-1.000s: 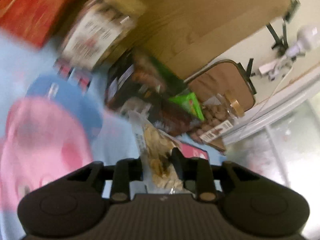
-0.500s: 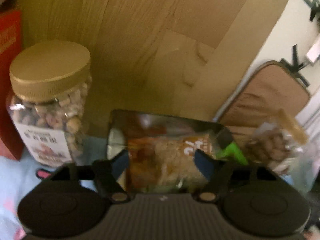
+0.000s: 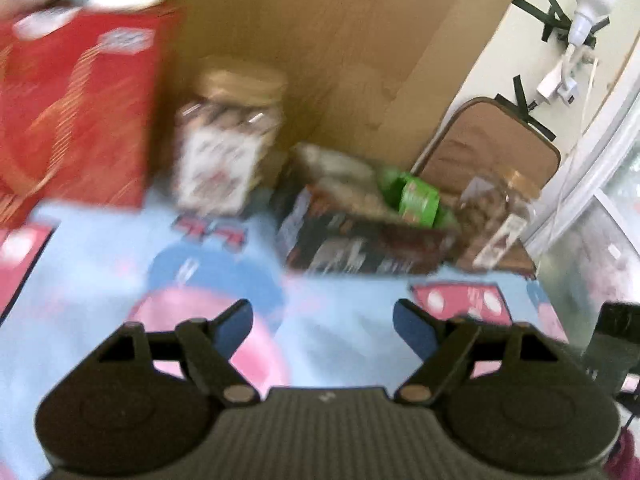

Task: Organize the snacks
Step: 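Grasp the white cup with the right gripper, then carry the white cup with the right gripper toward the black box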

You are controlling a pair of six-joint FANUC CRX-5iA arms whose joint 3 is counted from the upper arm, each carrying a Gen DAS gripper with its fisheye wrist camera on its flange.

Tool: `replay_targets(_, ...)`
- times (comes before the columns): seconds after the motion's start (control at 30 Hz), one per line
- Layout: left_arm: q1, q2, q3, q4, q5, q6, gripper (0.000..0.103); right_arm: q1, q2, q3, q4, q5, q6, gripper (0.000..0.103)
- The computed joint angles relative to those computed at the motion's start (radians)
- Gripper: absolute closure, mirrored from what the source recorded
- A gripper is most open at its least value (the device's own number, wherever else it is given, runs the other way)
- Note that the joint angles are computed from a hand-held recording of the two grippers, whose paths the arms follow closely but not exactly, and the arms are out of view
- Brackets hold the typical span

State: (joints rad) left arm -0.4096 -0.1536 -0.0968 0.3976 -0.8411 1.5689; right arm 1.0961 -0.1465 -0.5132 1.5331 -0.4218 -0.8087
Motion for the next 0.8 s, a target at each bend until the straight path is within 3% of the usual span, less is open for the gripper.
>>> replay_targets(0.2,0.12,-0.261,-0.27,0.081,0.014,-0.017,0.023,0.196,0.084,0.062,-0.164,-0.068,0.231,0.055)
replay_targets(0.47,0.169,-0.412,-0.434,0.183,0.027,-0.042,0.023,0.26,0.246,0.284,-0.354,-0.09,0.663,0.053)
replay_targets(0.63,0.073,-0.438,-0.418,0.02,0.082,0.0,0.023,0.286,0.336,0.397,-0.452,-0.186,0.879,0.053)
replay_targets(0.8,0.0,-0.387,-0.371,-0.091,0.078,0.01,0.033,0.278,0.367,0.425,-0.506,-0.211,0.949,0.053)
